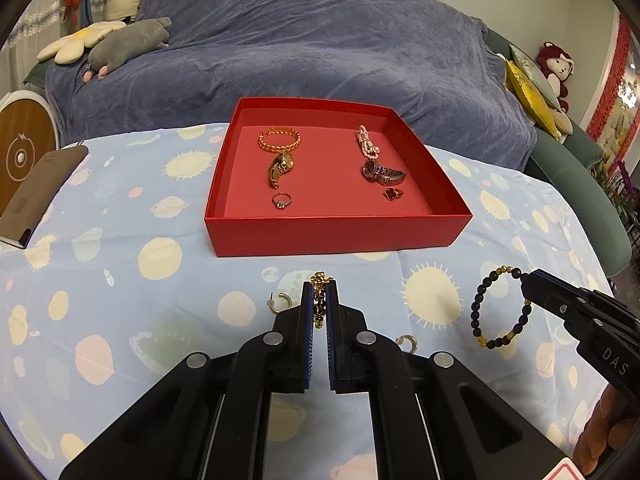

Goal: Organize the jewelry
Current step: 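Carry the gold chain and bead bracelet into the red box and release both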

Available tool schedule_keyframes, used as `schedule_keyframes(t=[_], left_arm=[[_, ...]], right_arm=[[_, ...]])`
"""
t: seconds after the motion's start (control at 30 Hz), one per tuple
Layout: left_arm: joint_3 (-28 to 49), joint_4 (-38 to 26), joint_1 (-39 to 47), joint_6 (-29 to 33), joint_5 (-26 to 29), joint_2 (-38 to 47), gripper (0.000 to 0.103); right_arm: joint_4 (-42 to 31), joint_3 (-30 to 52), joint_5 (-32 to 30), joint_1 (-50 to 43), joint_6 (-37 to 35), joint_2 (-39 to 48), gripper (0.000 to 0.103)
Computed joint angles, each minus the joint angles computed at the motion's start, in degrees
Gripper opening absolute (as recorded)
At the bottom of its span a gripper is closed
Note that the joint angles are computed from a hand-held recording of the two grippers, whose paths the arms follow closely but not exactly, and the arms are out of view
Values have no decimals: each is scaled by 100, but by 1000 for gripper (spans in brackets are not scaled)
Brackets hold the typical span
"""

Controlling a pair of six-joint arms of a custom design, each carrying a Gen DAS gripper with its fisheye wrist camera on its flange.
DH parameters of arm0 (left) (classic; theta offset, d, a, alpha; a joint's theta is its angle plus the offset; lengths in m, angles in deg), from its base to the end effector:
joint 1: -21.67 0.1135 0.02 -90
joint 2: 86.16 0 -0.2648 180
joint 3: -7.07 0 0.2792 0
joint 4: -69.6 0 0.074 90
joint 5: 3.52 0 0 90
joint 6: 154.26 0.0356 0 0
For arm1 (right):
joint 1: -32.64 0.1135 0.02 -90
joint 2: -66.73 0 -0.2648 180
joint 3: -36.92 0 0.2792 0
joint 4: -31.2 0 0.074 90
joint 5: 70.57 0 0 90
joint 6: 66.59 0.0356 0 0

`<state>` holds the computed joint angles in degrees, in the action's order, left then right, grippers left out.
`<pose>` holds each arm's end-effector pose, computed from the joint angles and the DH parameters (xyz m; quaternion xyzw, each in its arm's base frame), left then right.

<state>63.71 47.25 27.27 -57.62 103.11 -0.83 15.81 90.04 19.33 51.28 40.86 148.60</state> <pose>0.3108 0.0202 0.1593 0.0567 0.9324 -0.1004 0.3426 0.2899 0.0979 0.1650 -0.0099 0.9209 0.1215 0.3702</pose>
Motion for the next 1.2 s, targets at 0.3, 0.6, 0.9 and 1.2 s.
schedule_keyframes(t=[0.3,0.6,0.9,1.2], left_arm=[[269,28,-7,-32,-51,97,4],[978,-33,-23,-143,-103,483,4],[1976,-153,-46,-134,-222,1367,4],[2767,-121,-207,-13,-417,2264,4]], right_arm=[[-71,361,59,-65,-89,-20,7],[-102,1170,-26,-159,-236,584,7],[-152,2277,-308,-248,-198,1635,7],[-153,3193,-441,-157,-104,2753,7]])
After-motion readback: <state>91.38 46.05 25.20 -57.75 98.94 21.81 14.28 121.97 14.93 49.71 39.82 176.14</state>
